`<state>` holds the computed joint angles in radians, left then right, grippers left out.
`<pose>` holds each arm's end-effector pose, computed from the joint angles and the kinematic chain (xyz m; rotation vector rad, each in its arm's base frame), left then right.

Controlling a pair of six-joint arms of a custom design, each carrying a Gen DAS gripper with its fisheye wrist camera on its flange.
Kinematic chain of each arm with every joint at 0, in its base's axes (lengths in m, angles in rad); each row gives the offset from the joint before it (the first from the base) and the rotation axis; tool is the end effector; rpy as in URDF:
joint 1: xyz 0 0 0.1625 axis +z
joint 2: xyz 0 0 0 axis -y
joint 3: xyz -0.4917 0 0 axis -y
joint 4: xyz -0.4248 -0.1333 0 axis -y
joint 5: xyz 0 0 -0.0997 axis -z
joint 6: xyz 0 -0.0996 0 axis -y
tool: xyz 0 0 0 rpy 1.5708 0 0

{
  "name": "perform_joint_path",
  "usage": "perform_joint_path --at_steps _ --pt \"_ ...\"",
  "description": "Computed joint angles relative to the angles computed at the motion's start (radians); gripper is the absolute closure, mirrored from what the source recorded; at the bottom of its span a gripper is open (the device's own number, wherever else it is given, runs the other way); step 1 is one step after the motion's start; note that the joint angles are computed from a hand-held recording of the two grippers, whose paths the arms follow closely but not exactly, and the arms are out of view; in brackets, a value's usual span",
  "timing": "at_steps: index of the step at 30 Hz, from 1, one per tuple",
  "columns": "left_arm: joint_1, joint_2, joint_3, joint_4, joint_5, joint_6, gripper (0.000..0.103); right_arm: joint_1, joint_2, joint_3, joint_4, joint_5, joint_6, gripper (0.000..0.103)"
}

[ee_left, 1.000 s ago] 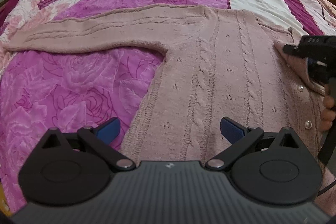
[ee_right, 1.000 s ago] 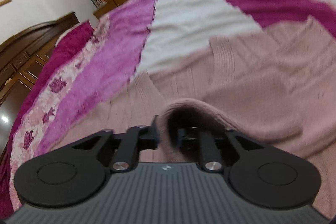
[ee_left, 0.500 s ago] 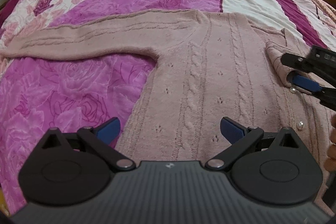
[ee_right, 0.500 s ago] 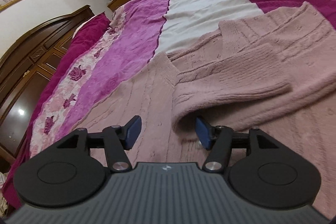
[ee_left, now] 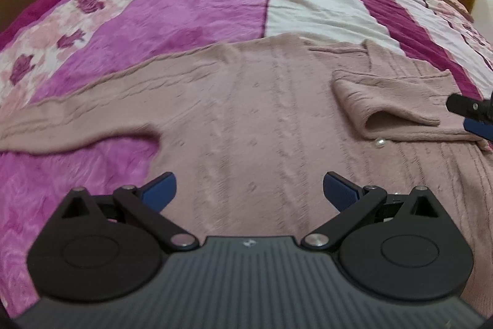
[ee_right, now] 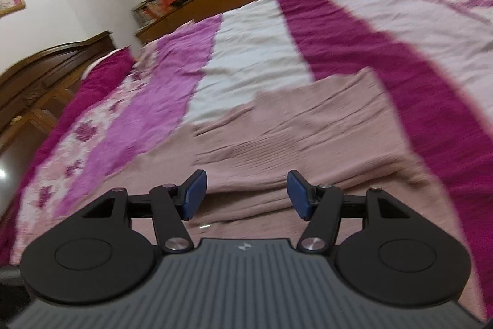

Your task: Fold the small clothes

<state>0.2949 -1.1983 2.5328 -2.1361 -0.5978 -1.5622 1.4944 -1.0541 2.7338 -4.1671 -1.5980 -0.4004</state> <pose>-0.2349 -0.2967 0.0979 0.1439 2.1215 -0.9599 0.1045 -0.3454 0.1863 0.4061 -2.5943 1.2504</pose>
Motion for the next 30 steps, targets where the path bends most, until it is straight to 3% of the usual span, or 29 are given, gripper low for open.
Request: perform_joint_path --at_steps 4,12,20,23,30 --pt "0.034 0.066 -0.022 -0.130 0.032 0.121 0.000 -0.041 0.019 0.005 -0.098 -0.027 -0.064 0.038" --pt "0.079 0.242 -0.081 -0.421 0.098 0.447 0.006 -0.108 0.010 0.000 -0.103 -0.021 -0.092 0.038" --pt "0.118 0.359 -0.150 -0.556 0.150 0.672 0.009 -0.152 0.035 -0.011 -0.093 -0.008 -0.058 0.038" --pt "0.141 0.406 -0.172 -0.648 0.164 0.810 0.009 -0.169 0.048 -0.014 -0.099 0.002 -0.053 0.037" --pt "0.189 0.481 -0.218 -0.794 0.146 1.009 0.026 -0.208 0.076 -0.010 -0.131 0.047 -0.070 0.037"
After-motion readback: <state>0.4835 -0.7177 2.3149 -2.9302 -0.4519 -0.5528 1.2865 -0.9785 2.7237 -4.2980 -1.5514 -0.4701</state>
